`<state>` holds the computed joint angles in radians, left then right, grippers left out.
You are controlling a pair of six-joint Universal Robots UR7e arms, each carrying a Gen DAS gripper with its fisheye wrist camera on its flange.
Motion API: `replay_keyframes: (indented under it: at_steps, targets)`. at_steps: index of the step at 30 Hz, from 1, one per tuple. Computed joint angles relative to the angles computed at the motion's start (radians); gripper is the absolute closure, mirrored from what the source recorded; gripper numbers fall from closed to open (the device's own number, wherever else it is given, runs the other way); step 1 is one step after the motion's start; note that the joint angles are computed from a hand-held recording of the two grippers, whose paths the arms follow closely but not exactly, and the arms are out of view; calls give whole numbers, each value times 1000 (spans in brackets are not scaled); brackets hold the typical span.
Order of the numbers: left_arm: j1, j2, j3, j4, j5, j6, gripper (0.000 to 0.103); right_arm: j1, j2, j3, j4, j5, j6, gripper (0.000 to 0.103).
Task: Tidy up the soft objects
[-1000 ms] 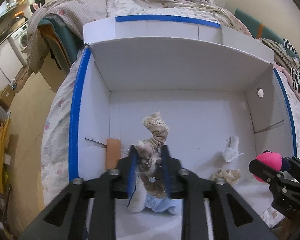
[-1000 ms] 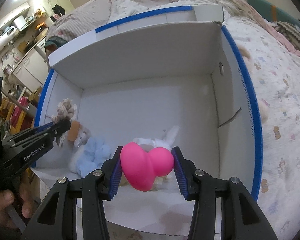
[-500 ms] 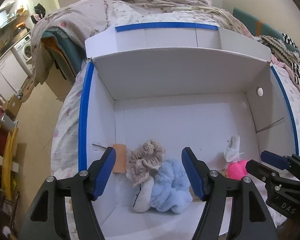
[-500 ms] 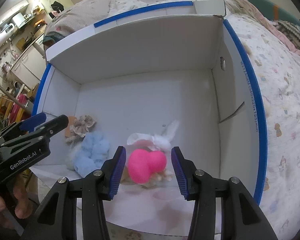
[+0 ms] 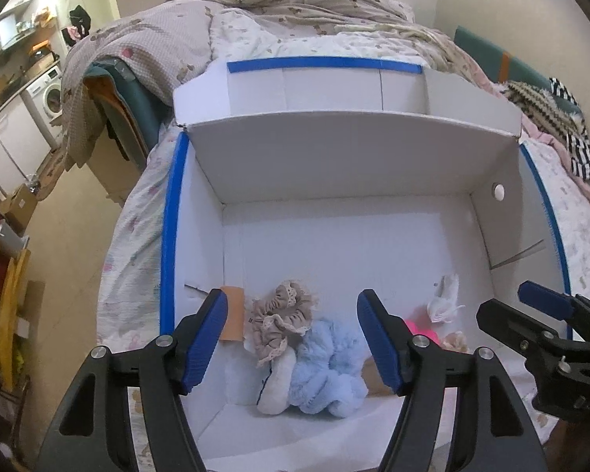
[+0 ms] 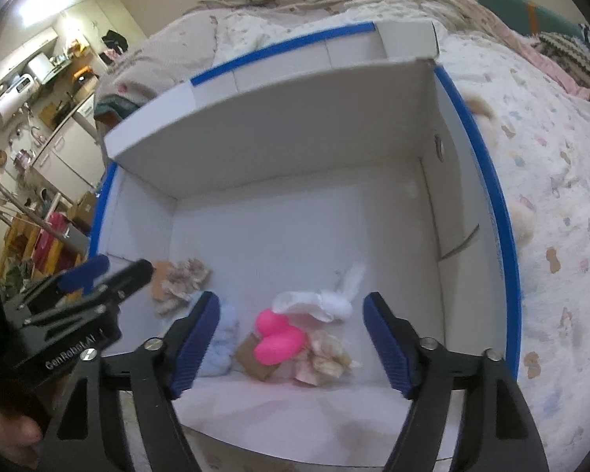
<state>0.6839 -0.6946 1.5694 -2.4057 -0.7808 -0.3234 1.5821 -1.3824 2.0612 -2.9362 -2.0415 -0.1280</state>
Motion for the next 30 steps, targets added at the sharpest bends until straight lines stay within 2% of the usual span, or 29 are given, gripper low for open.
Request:
replay_keyframes:
  at_steps: [1, 4, 9, 11, 17, 22, 30]
  targets:
    - [-1, -5, 6, -6, 2, -1, 37, 6, 1, 2, -16, -4, -5, 5]
    - [-9, -23, 26, -11, 14, -22, 37, 19, -2, 17, -69, 8, -15, 0]
    - [-27, -59, 62, 3, 31, -65, 37, 40, -9, 39, -146, 7, -31, 0]
    - [-29, -85, 83, -5, 11, -71, 37, 45, -15, 49, -160, 5, -31, 0]
    - [-34, -162, 159, 19, -17, -96, 36, 68, -54, 101, -170, -38, -16, 0]
    - [-39, -217, 222, 72, -33, -155, 36, 74, -99, 155, -165, -41, 0, 0]
    - [-48, -315, 317, 66, -65, -240, 36, 96, -143, 242, -174, -80, 13, 0]
